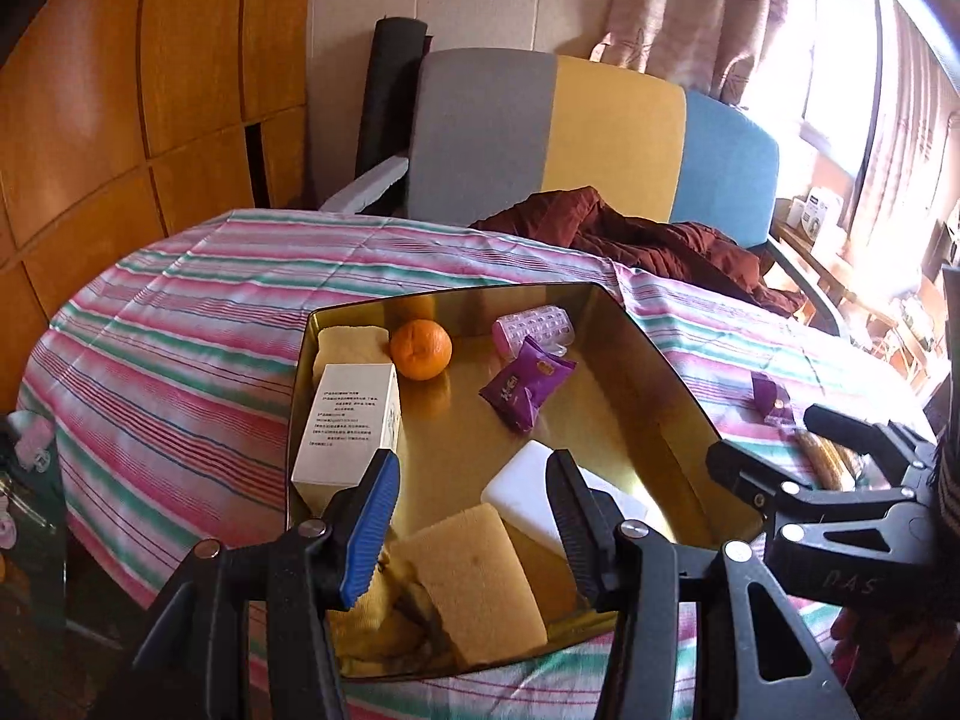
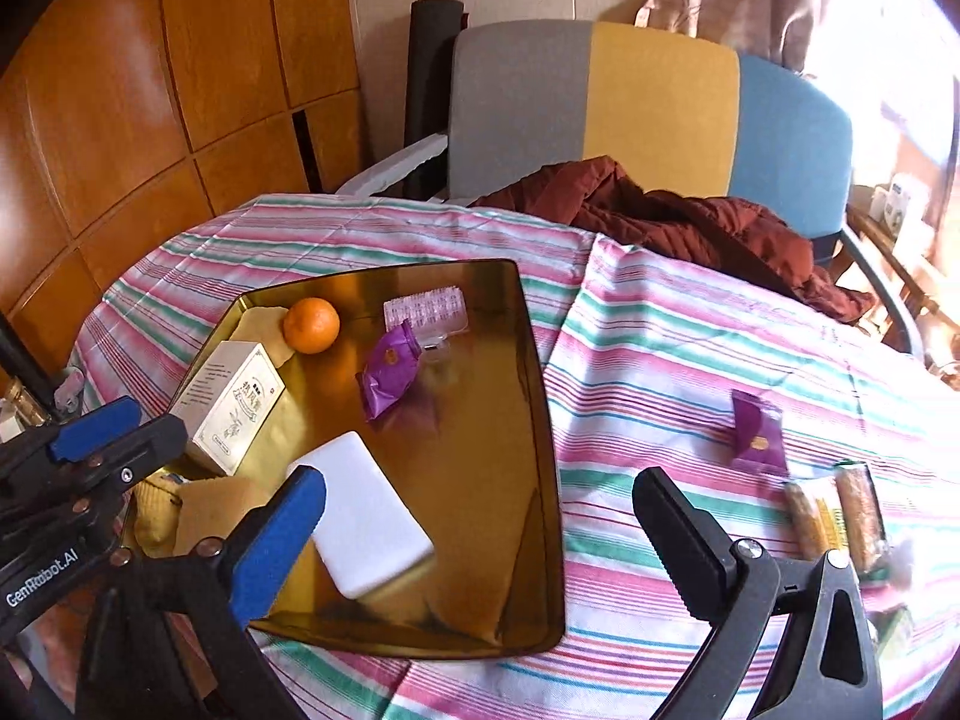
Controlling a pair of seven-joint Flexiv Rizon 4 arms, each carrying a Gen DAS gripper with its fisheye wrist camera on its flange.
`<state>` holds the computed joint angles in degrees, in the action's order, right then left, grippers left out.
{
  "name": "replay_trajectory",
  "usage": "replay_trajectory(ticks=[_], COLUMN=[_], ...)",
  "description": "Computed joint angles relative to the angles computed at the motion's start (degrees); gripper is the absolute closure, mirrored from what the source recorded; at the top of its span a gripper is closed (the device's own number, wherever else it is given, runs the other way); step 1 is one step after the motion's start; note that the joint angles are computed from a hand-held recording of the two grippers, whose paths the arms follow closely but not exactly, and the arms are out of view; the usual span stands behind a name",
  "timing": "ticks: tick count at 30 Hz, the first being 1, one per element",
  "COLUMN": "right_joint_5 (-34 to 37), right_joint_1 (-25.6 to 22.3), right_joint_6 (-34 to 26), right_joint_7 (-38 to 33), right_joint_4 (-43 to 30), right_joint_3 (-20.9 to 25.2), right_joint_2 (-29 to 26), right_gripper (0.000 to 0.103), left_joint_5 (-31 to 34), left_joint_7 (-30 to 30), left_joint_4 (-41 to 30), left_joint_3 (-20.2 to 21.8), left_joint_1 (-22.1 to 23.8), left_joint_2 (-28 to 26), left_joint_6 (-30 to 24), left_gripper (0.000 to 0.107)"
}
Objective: Organize objects
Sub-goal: 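Move both grippers back from the tray toward the remaining snacks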
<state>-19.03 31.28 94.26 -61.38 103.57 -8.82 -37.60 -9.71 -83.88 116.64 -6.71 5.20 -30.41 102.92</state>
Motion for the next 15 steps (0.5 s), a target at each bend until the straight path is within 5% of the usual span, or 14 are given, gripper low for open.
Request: replay_trajectory(ticks=[9, 11, 15], right_joint_5=[4.69, 7.01, 10.44], right_joint_1=[11.76, 14.49, 15.28], right_joint_6=[5.79, 6.73, 6.65], right_joint_7=[0.06, -0.58, -1.96], right_joint_4=[6.59, 7.63, 8.45], right_joint_3=[-14.3, -17.51, -18.87], right_joint_2=[1.65, 1.52, 1.82], right_gripper=[0.0, 0.0, 0.0], left_joint_5=[-0.79, -0.64, -0.64], left_joint_7=[0.6, 0.94, 1.6], left_joint_4=[0.55, 0.72, 0.57], left_joint_3=[5.63, 4.27, 4.96], left_joint_1=[-6.35, -5.29, -6.32], left_joint_2=[0.46, 0.46, 0.25], left_joint_6=[-0.76, -1.11, -1.63], left_gripper=[0.056, 0.056, 0.056])
